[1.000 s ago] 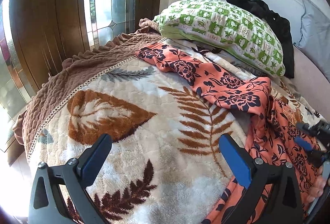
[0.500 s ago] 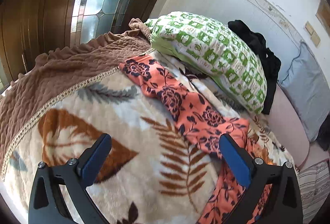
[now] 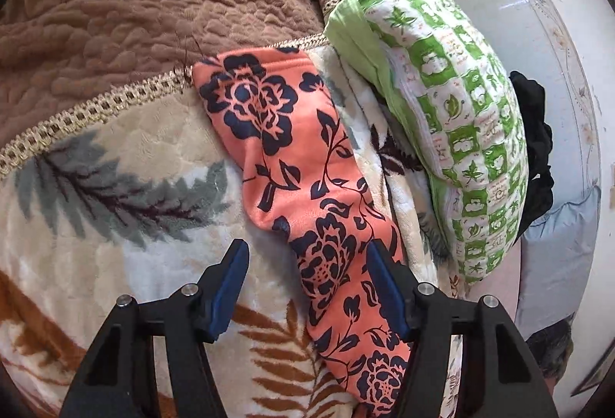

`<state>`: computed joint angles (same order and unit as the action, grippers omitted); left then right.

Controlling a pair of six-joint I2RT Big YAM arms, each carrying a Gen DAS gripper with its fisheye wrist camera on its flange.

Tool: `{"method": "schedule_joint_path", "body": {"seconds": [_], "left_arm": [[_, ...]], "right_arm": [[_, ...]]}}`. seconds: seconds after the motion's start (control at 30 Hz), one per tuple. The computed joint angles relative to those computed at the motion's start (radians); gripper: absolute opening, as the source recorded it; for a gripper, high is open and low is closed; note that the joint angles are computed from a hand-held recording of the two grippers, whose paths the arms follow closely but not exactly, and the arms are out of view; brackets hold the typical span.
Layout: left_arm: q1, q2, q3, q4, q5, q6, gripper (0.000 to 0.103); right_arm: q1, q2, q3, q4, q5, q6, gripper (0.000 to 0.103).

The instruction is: Fold small clothes

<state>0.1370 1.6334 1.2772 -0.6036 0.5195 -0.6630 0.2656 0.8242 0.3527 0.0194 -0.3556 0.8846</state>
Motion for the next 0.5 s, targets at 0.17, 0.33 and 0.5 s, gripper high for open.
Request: {"method": "schedule_joint_path", "body": {"seconds": [0.17,0.33,0.5], "left_arm": [[-0.018,0.055,0.022,0.068,-0.058,-0.108,0.027],[-0.058,0.027,0.046,0.052,-0.154,-0.089,0.010],[-0.153,-0.076,0.108,-0.024,-0.227,0.118,0.010]], "right_arm": [[-0.015,-0.005,-0.013,0.032,-0.024,0.015,0.037],[-0.028,-0.021,-0.022,0.035,-0.041,0.034,0.037],[-0.102,-0.128,-0.004,-0.109,-0.117,0.023,0.039]]}}
